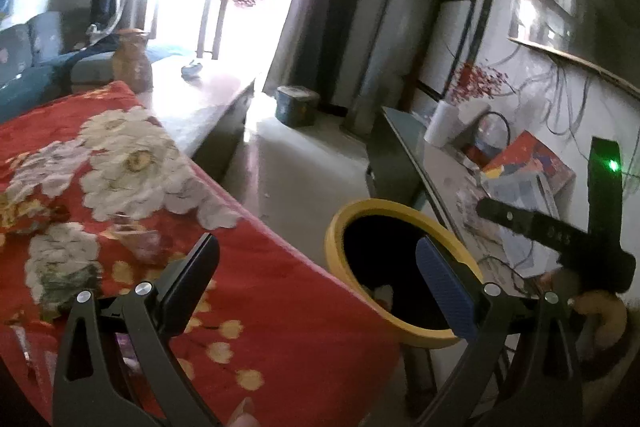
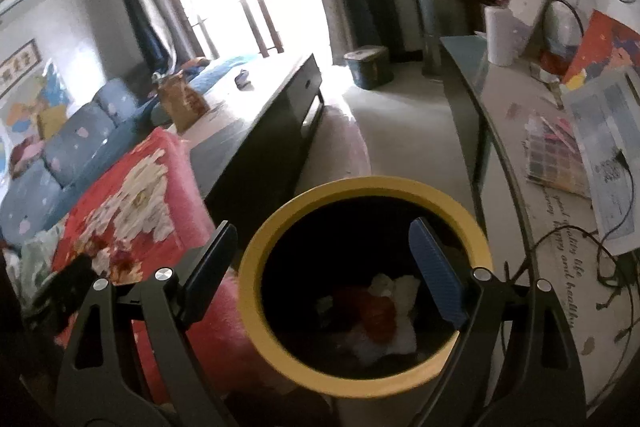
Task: Collect trash
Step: 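Move both open tools back over the trash on the bedspread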
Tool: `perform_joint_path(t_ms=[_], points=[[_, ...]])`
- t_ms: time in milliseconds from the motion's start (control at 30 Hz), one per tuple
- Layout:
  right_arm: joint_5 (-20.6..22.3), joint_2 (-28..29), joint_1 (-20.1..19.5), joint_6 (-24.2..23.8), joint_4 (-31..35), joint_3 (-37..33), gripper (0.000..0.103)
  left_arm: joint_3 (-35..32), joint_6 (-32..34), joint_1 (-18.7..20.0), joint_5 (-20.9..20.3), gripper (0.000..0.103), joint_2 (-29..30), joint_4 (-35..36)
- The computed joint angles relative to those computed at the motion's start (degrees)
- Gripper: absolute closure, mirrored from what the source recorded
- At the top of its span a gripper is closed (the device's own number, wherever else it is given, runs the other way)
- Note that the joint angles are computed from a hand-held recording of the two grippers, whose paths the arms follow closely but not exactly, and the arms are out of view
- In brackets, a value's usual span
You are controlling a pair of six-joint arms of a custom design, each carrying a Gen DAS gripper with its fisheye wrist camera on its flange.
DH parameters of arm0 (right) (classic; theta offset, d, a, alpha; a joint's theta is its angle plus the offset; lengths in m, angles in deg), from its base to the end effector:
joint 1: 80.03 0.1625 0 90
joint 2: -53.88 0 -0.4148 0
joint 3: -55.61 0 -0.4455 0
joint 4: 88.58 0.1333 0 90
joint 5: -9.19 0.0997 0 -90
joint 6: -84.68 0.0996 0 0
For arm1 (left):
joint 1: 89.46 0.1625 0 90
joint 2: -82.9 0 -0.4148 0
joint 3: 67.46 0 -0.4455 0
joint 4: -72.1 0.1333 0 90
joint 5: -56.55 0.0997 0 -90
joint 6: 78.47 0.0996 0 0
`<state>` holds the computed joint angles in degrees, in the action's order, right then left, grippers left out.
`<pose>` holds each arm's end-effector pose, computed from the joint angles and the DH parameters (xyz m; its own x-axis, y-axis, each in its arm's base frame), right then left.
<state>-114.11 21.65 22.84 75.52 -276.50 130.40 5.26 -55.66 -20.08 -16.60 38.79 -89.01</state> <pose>0.2558 -0.7665 0.1171 -0.8836 0.1627 0.4391 -0.2707 0.5875 -0.7626 -0.1394 -0.8310 0.2350 -0.7886 0.4093 -0.4589 0.6133 0.5765 -0.5399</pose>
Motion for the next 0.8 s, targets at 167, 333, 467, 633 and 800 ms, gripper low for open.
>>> perform_joint_path(t_ms=[167,333,467,633,800], points=[[1.82,1.13,0.99,-2.13,1.39,-0.93,0.023,1.09,0.37,0.51,1.05,0.007,-1.53,-2.89],[3.06,1.82,1.83,-3.37,2.44,-1.39,0.021,1.84,0.27,0.96,1.94,0.007,-2.6,-4.9],[4.12,1.95,2.28,-3.09,3.23,-1.45,0.019,2.45,-0.22,1.34,2.62,0.007,-3.51,-6.16],[4.65,2.84,3.12,-4.37,3.95,-2.19,0.019,3.09,-0.09,1.82,3.79,0.007,-4.36,-7.89],[5.2,3.62,3.85,-5.38,5.17,-2.77,0.019,3.64,-0.53,2.38,4.65,0.007,-5.31,-9.12]])
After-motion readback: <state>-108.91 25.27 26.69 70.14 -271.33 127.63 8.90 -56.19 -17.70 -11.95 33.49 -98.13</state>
